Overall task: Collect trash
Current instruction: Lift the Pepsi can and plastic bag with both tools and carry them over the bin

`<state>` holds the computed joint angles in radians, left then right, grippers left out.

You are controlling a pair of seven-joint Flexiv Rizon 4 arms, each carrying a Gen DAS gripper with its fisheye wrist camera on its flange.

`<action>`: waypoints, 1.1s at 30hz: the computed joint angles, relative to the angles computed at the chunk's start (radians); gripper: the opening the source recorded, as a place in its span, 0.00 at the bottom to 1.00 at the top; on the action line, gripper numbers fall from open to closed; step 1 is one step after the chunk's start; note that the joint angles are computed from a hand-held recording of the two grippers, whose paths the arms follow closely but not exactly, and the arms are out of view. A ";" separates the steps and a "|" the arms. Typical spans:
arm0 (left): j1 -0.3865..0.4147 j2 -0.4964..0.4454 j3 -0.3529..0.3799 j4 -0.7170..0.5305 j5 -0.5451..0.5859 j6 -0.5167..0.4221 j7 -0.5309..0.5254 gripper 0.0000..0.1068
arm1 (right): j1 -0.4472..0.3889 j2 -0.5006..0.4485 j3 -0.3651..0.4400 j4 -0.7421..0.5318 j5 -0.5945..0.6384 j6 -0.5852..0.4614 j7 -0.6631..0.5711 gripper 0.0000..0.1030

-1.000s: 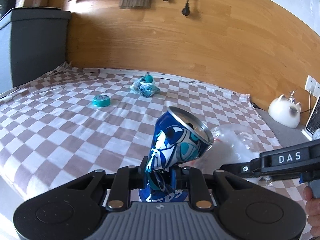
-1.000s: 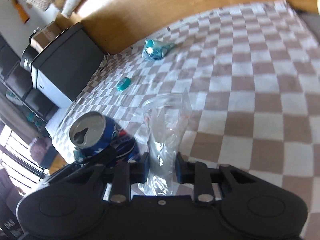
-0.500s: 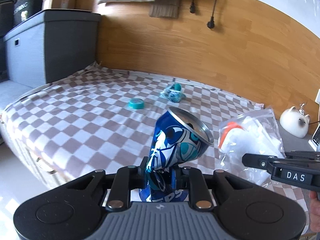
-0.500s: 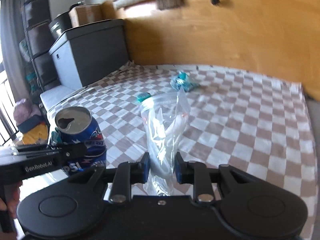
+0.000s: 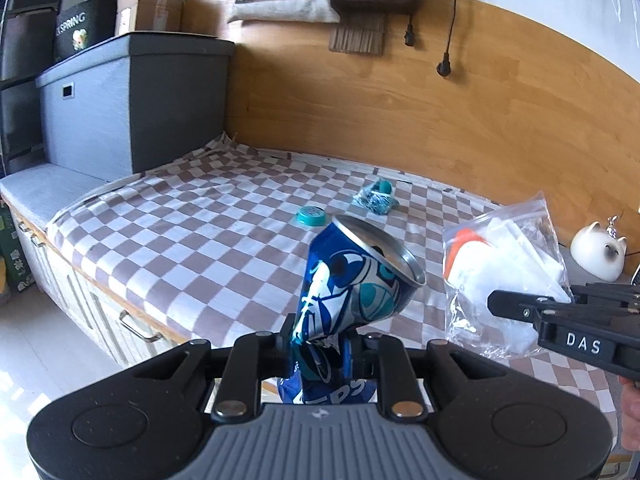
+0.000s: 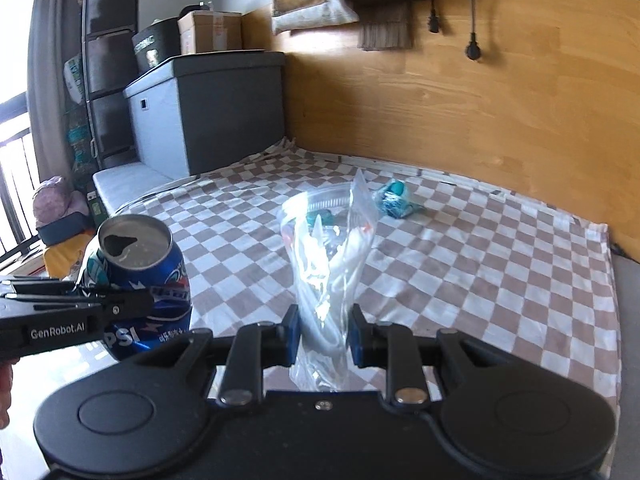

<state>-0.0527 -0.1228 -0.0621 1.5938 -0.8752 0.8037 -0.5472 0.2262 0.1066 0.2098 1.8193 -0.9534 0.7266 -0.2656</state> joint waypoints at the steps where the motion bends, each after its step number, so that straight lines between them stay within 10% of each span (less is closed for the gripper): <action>1: 0.002 0.001 0.002 0.002 -0.002 0.002 0.000 0.21 | 0.002 -0.006 0.002 -0.004 -0.007 0.003 0.000 0.24; 33: 0.116 -0.053 0.073 0.147 0.240 0.025 -0.222 0.21 | 0.179 -0.237 -0.033 -0.018 0.203 0.119 -0.093 0.24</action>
<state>0.0634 -0.1756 0.0108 1.7411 -0.6352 0.8285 -0.7688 0.4053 -0.1309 0.1765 1.8009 -0.7499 0.8452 -0.3587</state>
